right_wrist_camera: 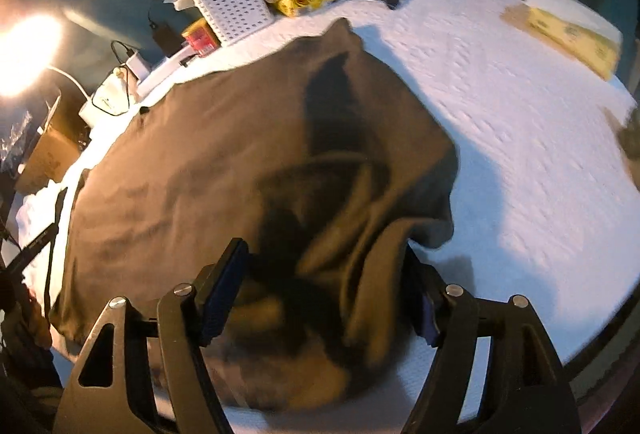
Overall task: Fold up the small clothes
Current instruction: 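Open the left gripper and move both grippers over the flat shirt, then grasp the shirt side with the right gripper and fold it over the body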
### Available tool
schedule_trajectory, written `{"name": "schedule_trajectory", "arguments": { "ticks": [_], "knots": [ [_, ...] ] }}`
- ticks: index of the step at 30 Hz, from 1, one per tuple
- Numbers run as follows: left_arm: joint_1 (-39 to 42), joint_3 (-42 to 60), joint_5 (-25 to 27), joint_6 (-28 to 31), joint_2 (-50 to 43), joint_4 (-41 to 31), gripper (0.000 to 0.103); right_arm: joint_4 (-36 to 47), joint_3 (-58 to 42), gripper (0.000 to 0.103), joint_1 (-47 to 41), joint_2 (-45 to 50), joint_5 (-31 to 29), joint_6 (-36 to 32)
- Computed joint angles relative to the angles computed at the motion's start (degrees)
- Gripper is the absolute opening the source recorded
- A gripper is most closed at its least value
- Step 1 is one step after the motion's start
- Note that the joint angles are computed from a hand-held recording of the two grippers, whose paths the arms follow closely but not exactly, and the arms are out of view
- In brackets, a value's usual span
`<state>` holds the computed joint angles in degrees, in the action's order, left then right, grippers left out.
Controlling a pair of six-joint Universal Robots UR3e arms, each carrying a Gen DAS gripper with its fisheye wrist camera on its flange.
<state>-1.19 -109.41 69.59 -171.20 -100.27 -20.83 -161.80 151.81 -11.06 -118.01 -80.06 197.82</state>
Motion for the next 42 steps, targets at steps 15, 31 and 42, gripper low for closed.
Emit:
{"name": "schedule_trajectory", "arguments": {
  "ticks": [15,31,42],
  "knots": [
    [0.9,8.1,2.7,-0.6,-5.2,-4.8,0.059,-13.2,-21.2,0.040,16.1,33.2,-16.1,0.1],
    [5.1,6.8,-0.9,1.4,-4.3,-3.5,0.059,-3.2,-38.4,0.020,25.4,35.2,-21.1,-1.1],
    [11.1,-0.1,-5.6,2.6,-0.1,0.0,0.059,5.2,-58.8,0.020,34.3,46.8,-20.7,-4.8]
  ]
}}
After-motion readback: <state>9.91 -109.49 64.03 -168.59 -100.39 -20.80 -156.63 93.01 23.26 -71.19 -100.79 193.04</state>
